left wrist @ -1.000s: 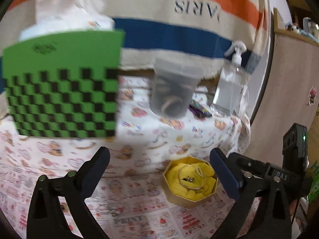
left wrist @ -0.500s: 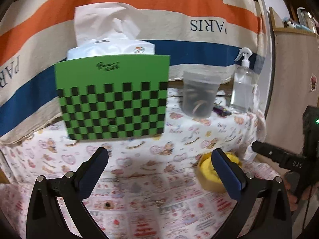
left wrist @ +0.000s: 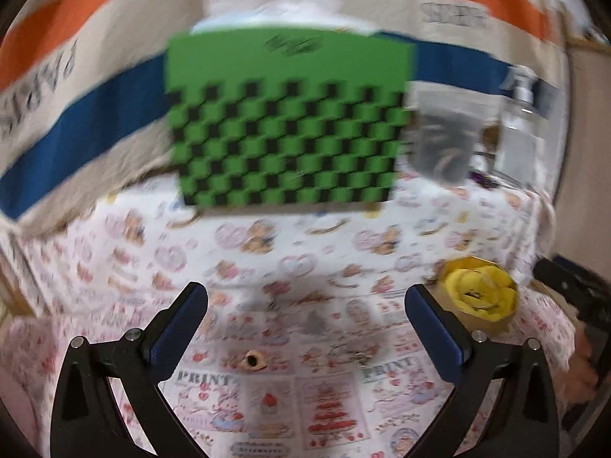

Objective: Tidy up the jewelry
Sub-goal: 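Raise both tools away from the box, then grasp a round bronze stud earring with the left tool while the right tool grasps a silver dangle earring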

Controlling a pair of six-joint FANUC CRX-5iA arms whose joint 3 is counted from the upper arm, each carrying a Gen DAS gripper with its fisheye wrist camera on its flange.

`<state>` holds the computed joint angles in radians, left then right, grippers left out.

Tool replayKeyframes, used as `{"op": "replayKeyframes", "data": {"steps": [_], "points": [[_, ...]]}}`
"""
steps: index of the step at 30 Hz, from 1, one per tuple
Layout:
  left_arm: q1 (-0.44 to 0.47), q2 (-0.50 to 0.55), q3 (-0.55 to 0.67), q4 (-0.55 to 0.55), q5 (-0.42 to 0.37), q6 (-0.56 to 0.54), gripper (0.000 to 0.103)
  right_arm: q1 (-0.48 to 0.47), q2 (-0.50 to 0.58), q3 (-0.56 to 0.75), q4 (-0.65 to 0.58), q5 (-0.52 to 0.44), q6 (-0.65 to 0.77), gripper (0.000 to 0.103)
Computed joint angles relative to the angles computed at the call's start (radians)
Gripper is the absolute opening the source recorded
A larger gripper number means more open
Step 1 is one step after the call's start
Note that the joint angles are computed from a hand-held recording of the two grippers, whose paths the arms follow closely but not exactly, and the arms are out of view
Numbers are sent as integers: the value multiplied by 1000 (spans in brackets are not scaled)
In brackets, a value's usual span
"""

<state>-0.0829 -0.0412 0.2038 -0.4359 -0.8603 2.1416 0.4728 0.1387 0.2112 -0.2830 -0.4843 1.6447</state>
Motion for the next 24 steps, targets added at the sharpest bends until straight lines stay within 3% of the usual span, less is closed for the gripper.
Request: {"op": "replayKeyframes", "data": {"steps": [7, 8, 10, 15, 24], "points": [[121, 5, -41, 171, -25, -17, 102, 16, 26, 9, 55, -29, -41, 103], [126, 15, -35, 177, -40, -17, 102, 19, 28, 7, 64, -30, -46, 103], [117, 62, 26, 138, -149, 18, 101, 24, 29, 4, 79, -30, -52, 103], [161, 119, 50, 227, -248, -3, 82, 29, 39, 7, 106, -43, -64, 103], [154, 163, 55, 212, -283, -50, 61, 35, 51, 16, 140, -64, -78, 103]]}}
